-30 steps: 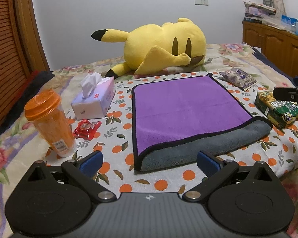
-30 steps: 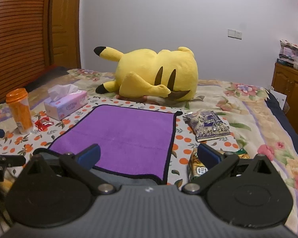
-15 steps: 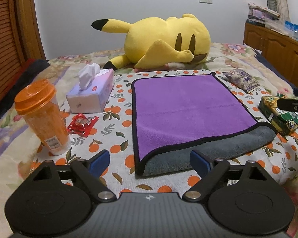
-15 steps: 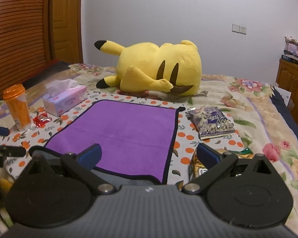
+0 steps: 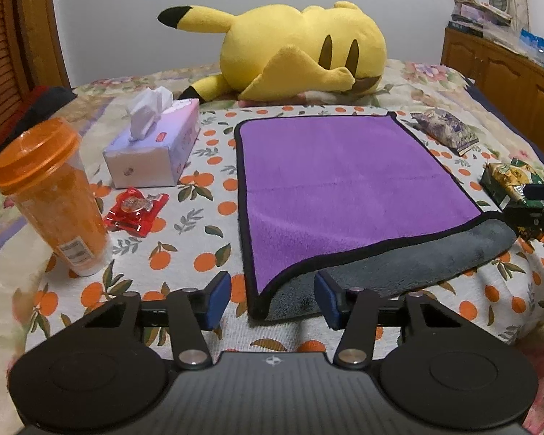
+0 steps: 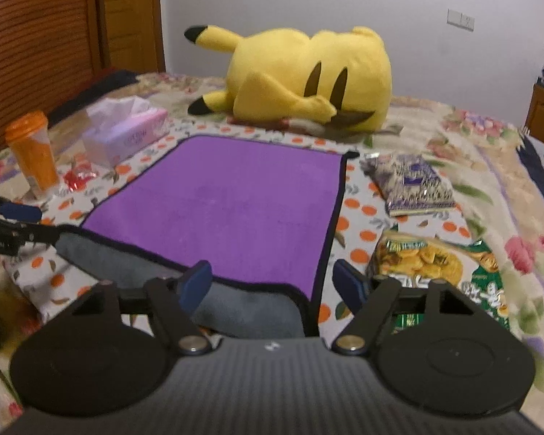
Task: Fold towel
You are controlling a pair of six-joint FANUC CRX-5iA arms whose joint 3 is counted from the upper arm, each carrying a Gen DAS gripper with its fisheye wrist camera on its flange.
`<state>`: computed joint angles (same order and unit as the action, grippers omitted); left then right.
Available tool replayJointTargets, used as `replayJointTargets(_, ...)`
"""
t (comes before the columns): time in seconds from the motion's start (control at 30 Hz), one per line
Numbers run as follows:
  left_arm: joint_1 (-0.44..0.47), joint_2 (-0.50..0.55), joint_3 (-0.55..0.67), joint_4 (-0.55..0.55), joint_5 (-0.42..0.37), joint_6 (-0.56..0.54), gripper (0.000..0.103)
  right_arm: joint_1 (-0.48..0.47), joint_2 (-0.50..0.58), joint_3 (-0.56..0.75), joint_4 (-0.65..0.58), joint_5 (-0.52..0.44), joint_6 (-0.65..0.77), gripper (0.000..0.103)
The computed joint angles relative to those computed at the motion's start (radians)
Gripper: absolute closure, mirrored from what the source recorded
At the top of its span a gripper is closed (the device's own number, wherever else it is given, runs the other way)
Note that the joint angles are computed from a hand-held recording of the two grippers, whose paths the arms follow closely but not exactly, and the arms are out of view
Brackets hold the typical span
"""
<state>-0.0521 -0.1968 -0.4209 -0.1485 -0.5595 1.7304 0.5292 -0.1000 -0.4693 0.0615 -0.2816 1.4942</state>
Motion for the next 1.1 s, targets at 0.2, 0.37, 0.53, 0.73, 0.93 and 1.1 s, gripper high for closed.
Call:
replayJointTargets(0.2,0.025,0.019,-0.011,0.064,0.012,-0.062,0.054,-0.011,0.030,0.050,-0.071,-0.081,0.065,0.033)
replayJointTargets(0.37,0.032,0.030,-0.013,0.091,0.005,-0.090,0.054,-0.023,0.050,0.084,-0.119,-0.132,0.113,0.033)
replayJointTargets(0.53,0.027,0.034,-0.016,0.100,0.004,-0.108,0.054,-0.041,0.069,0.114,-0.164,-0.169,0.149,0.034)
replayJointTargets(0.73,0.023,0.037,-0.017,0.104,0.000,-0.119,0.054,-0.056,0.090,0.140,-0.195,-0.201,0.172,0.042)
replayJointTargets(0.93,0.036,0.031,-0.042,0.165,0.024,-0.177,0.054,-0.069,0.104,0.166,-0.241,-0.231,0.215,0.053)
replayJointTargets(1.1,0.033,0.029,-0.042,0.166,0.024,-0.186,0.065,-0.070,0.106,0.169,-0.250,-0.235,0.236,0.072)
